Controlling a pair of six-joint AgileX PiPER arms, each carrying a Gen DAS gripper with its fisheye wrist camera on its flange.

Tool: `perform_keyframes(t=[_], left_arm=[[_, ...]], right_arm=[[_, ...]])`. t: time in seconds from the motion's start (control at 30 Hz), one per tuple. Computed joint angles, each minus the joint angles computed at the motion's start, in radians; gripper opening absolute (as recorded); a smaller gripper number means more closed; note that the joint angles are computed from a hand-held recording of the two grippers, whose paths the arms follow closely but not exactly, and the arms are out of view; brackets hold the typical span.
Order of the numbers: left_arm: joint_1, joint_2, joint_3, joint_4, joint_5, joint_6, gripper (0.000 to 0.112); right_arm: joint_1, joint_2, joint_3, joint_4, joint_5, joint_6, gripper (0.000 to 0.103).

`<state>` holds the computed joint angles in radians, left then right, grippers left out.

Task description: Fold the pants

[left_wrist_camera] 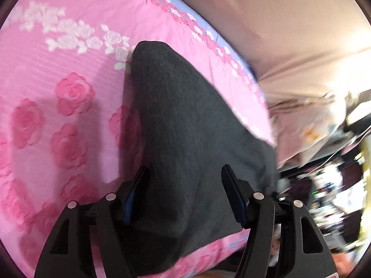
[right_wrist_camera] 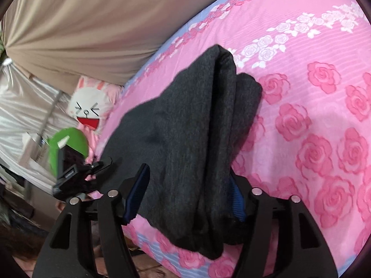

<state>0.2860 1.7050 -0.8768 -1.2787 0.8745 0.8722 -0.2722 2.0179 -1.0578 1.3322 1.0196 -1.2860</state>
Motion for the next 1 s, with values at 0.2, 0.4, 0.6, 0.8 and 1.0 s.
perform_keyframes(t=[0.2,0.4,0.6,0.8,1.0], left_arm=[[-0.005,-0.097,-0.036,0.140,0.046,-0.121,0.016],[-0.011,-0.059,0.026,0.159,0.002,-0.121,0.042],[-0.068,-0.027,0.006,0.081,-0.025,-0.073,0.041],[-0.121,-0.166,0.029,0.116,-0.093,-0.081,0.014],[-0.166,-0.344,0.006,0.196,-0.125,-0.128,0.013]], right_arm=[[-0.018,-0.083,0.019,-0.067,0.035,0.070,0.030],[-0.001,-0.137,0.104,-0.154,-0.083,0.061,0.066],[0.064,-0.134,0.127,-0.038,-0.167,-0.006,0.041],[0.026,-0.220,0.164,0.013,-0.127,-0.050,0.030],[0.015,-0.407,0.202,0.032,-0.119,-0.078,0.030]])
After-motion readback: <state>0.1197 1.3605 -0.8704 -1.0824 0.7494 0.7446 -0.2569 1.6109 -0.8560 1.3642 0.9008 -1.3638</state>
